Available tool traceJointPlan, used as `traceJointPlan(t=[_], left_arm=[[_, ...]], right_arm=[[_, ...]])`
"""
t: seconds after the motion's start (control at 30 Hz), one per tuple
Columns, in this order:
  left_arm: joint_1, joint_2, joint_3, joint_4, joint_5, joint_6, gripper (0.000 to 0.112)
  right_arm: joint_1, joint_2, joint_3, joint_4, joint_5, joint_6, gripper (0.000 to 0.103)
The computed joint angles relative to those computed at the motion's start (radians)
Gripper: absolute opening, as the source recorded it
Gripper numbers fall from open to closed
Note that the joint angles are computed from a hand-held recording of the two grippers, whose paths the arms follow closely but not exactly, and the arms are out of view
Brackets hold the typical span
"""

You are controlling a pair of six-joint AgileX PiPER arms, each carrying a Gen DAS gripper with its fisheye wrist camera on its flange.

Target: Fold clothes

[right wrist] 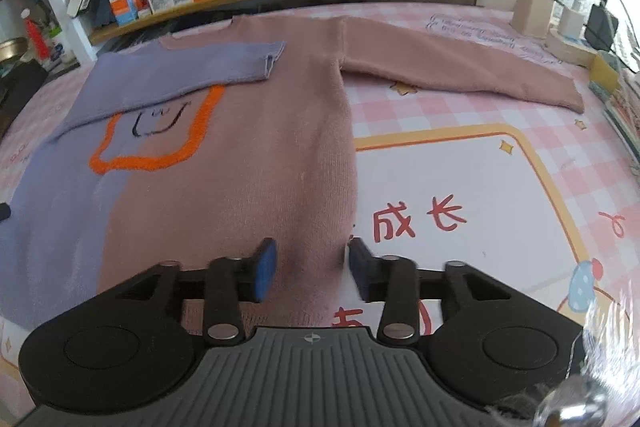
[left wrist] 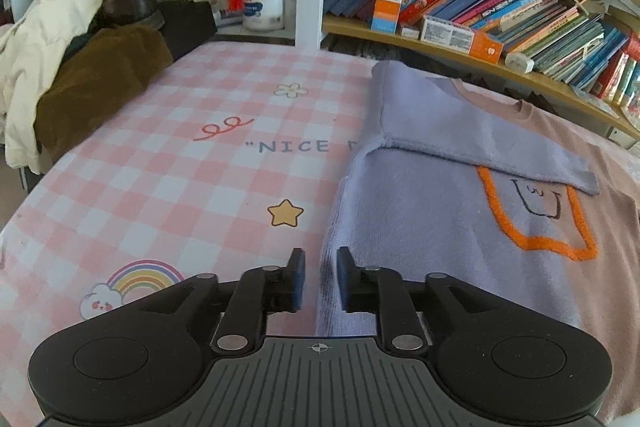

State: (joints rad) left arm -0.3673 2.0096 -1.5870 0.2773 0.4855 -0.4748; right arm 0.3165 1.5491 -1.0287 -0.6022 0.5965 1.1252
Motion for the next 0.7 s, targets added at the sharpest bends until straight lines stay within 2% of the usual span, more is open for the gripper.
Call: traceJointPlan(t=[0.07, 0.13, 0.3, 0.33, 0.7], left_arm=[[-0.003, -0.023, 0.025, 0.021, -0.010, -0.018, 0.035], [-0.007, -0.045, 0.051, 0.044, -0.018, -0.037, 0.049], [-0.012, -0.105, 0.127, 0.059, -0.050, -0.030, 0.065], [-0.012, -0.117, 0.141, 0.054, -0.057, -0.020, 0.070], [0.024, -0.234, 0.301, -0.147, -0.121, 0.274, 0.083]], right_arm=[[0.025, -0.010, 0.001, -0.043, 0.022, 0.053, 0.056], [0.059, -0.020, 0.002, -0.095, 0.055, 0.115, 0.066], [0.145, -0.039, 0.005, -0.196, 0.153, 0.254, 0.078], [0.161, -0.042, 0.005, -0.207, 0.171, 0.278, 0.079], [0.360, -0.035, -0.021, -0.258, 0.393, 0.485, 0.084]])
